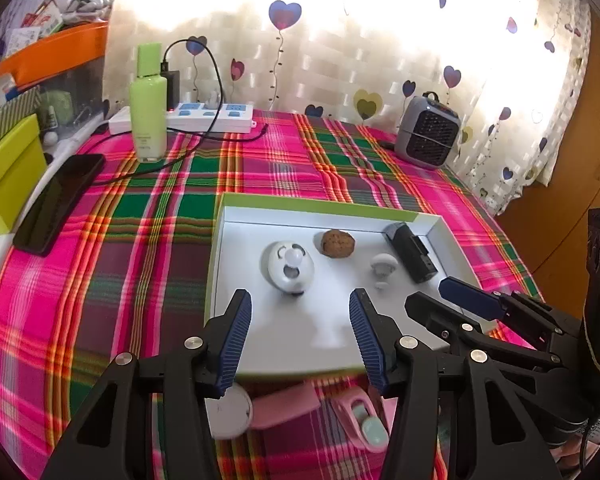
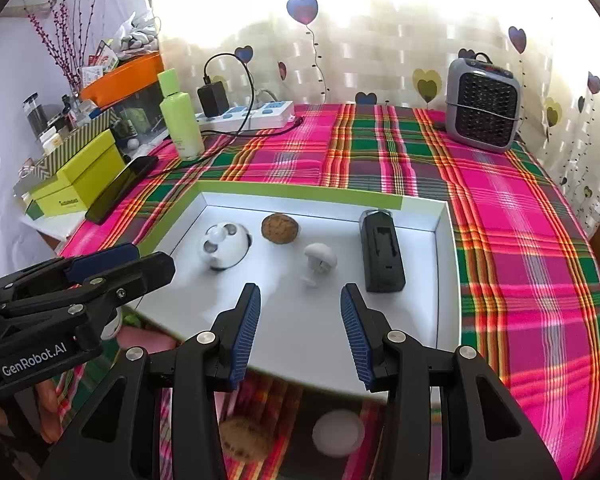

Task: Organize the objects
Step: 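Lift both grippers out of the box toward the items beside it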

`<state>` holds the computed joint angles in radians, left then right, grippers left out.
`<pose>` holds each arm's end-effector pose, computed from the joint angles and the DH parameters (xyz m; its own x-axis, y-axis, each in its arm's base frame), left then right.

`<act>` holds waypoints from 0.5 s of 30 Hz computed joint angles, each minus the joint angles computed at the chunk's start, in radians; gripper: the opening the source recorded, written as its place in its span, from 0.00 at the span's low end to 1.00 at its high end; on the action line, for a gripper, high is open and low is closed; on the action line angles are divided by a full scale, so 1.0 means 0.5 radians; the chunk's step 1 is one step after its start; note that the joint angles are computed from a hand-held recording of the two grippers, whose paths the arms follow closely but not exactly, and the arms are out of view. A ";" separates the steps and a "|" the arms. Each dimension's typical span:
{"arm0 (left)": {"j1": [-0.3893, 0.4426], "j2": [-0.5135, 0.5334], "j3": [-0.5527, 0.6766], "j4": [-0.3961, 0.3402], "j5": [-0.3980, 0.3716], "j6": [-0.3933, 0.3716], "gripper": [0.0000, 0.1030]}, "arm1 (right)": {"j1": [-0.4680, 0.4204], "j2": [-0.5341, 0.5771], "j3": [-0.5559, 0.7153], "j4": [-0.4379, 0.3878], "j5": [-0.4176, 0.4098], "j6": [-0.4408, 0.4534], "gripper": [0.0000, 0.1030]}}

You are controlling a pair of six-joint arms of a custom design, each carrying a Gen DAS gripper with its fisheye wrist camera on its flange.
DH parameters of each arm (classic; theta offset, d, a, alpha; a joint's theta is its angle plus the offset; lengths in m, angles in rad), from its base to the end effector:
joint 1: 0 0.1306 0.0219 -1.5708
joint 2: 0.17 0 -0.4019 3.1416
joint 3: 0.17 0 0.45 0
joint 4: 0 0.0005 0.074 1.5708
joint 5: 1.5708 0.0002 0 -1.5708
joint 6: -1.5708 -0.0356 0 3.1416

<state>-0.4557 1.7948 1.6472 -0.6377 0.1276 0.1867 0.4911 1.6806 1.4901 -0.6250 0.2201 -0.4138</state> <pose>0.6250 -0.3119 0.3581 -0.7199 0.1478 -0.6782 0.3905 0.8940 -0.2197 0.5763 0.2988 0.3524 -0.7198 0.0600 -0.6916 -0.0424 0.9906 0.1301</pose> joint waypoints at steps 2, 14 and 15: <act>0.001 -0.033 -0.043 0.023 0.001 0.006 0.49 | 0.014 -0.030 -0.035 0.017 0.012 -0.012 0.42; 0.003 -0.225 -0.322 0.150 0.002 0.034 0.49 | 0.085 -0.163 -0.207 0.089 0.063 -0.071 0.42; 0.001 -0.239 -0.344 0.164 -0.008 0.036 0.49 | 0.092 -0.174 -0.221 0.096 0.071 -0.077 0.42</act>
